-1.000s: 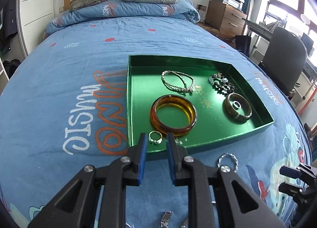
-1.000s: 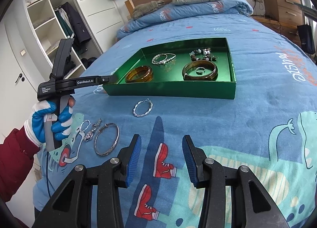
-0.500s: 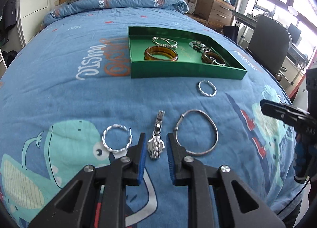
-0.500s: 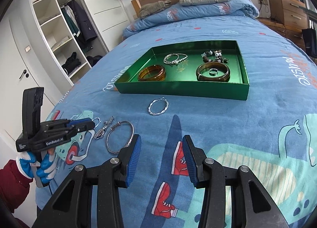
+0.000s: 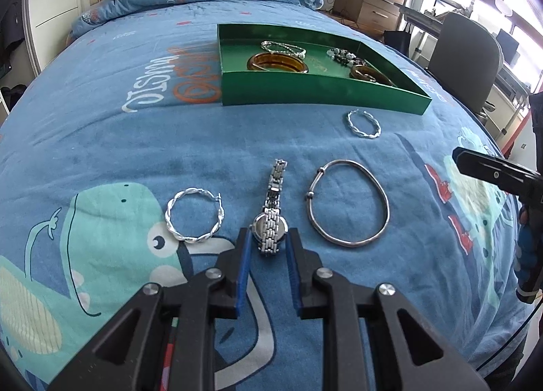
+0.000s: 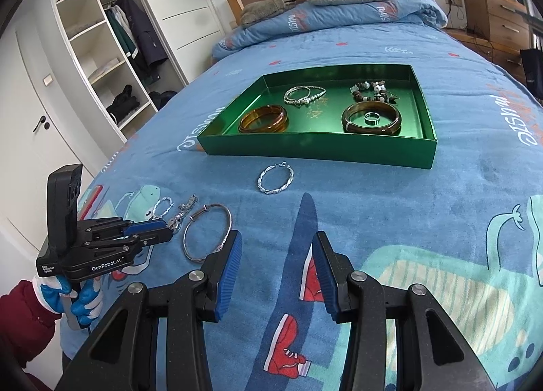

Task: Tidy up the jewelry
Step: 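Grasp the silver watch with the left tool while the right tool grasps a twisted silver hoop, then carry the watch and the hoop into the green tray with both tools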

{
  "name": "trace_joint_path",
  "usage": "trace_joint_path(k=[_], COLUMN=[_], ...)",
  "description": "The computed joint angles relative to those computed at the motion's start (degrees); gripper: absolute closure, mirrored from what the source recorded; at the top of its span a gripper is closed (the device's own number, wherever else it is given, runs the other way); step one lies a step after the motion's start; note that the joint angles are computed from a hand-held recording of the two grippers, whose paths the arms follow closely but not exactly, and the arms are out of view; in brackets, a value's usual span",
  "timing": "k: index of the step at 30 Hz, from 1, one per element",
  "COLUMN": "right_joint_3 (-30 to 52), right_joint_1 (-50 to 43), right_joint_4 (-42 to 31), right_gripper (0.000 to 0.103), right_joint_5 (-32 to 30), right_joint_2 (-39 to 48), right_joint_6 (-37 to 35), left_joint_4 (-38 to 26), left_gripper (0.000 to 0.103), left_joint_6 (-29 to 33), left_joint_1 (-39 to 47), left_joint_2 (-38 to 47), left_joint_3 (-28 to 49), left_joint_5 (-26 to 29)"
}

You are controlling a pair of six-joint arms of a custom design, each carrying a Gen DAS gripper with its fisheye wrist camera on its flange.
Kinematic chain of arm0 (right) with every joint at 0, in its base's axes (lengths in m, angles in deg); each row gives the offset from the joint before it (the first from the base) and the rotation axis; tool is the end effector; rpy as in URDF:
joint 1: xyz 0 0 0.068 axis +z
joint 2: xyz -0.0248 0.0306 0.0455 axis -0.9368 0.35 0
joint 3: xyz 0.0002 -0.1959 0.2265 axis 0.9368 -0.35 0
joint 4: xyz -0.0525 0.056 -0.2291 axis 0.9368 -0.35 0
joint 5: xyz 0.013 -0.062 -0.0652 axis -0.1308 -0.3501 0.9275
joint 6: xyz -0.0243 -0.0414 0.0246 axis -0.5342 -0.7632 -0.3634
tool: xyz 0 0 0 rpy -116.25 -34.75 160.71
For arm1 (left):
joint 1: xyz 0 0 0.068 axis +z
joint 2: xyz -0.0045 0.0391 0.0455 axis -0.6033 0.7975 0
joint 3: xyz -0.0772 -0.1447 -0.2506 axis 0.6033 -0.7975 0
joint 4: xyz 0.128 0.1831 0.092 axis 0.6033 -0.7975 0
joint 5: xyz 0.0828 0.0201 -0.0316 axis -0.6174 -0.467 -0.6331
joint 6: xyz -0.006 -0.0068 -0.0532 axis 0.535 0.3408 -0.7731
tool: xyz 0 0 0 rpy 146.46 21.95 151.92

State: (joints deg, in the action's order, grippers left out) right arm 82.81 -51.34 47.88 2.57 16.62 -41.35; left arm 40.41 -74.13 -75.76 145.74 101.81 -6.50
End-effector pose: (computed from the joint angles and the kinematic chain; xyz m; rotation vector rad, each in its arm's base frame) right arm 0.1981 0.0722 0.2460 -0.1355 2.3765 0.5164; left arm 0.2222 -0.1749 0.2343 0.4597 2.5016 -0.3105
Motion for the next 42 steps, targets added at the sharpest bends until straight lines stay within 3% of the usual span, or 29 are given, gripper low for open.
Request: trace_joint_path(k=[7, 20, 27, 32, 42], right_joint_3=[0.65, 10.82, 18.47, 19.70, 9.40], right_joint_1=[0.01, 1.51, 2.52, 4.36, 5.10], right_joint_4=[1.95, 4.70, -0.25, -3.96, -3.46], right_gripper=[0.059, 0.060, 0.068, 0.098, 0.099], right_joint_5=[-0.67, 1.12, 6.17, 10.57, 12.13], right_joint_2=[3.44, 17.54, 26.56, 26.50, 13.33], right_joint_6=[-0.82, -3.33, -4.23, -6.73, -5.15], left_joint_4=[0.95, 4.52, 5.52, 5.24, 1.53], left_gripper=[0.073, 0.081, 0.081, 0.081, 0.081], left_joint_6=[1.33, 1.30, 0.29, -1.17, -1.89], left_joint_1=[-0.53, -0.56, -1.04, -1.17, -3.00], left_joint_2=[2.49, 1.75, 0.42, -1.08, -6.00], left_joint_3=[1.67, -0.72, -2.13, -2.72, -1.28], left_joint_5=[-0.49, -0.67, -0.32, -0.28, -2.14])
